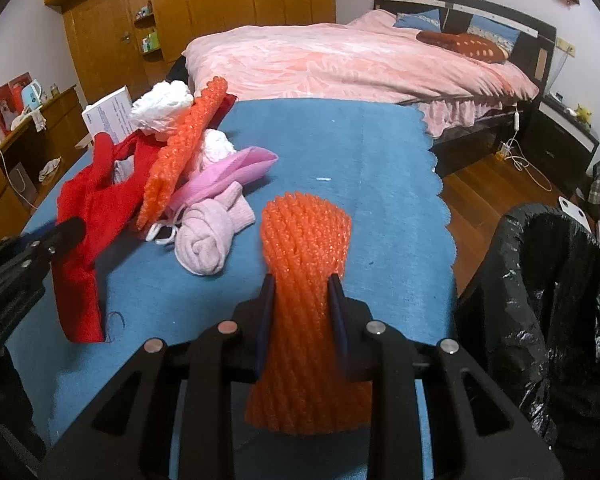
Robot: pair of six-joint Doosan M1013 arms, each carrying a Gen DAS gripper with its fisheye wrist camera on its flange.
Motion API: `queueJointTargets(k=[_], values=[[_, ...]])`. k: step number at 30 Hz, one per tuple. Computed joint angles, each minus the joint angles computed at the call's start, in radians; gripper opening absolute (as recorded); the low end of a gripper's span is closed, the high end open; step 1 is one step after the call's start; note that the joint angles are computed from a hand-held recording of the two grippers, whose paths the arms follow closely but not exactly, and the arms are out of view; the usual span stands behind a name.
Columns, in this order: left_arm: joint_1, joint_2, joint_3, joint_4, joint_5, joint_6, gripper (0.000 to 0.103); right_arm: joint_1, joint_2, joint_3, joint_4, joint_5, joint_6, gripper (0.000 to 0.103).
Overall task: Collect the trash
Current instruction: 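Grasp the red cloth with the left tool while the right tool holds the mesh, then carry both held items over the black trash bin and open both tools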
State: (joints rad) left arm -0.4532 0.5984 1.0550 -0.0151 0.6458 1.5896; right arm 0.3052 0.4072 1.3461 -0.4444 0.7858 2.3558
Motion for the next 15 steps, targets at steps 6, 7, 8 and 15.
queueJointTargets(k=[6,7,8,15], values=[[0.004,-0.042,0.047,-0.092,-0.042,0.08,0.003,0.001,-0.022,0.008,-0.008,-0.027,0.009,0.026],[0.004,-0.047,0.05,-0.106,-0.045,0.087,0.003,0.001,-0.027,0.009,-0.012,-0.031,0.012,0.026],[0.003,-0.055,0.055,-0.129,-0.048,0.102,0.003,0.0,-0.032,0.01,-0.015,-0.034,0.013,0.026],[-0.014,-0.079,0.053,-0.278,-0.04,0.246,0.003,-0.009,-0.09,0.04,-0.059,-0.042,0.067,0.026]])
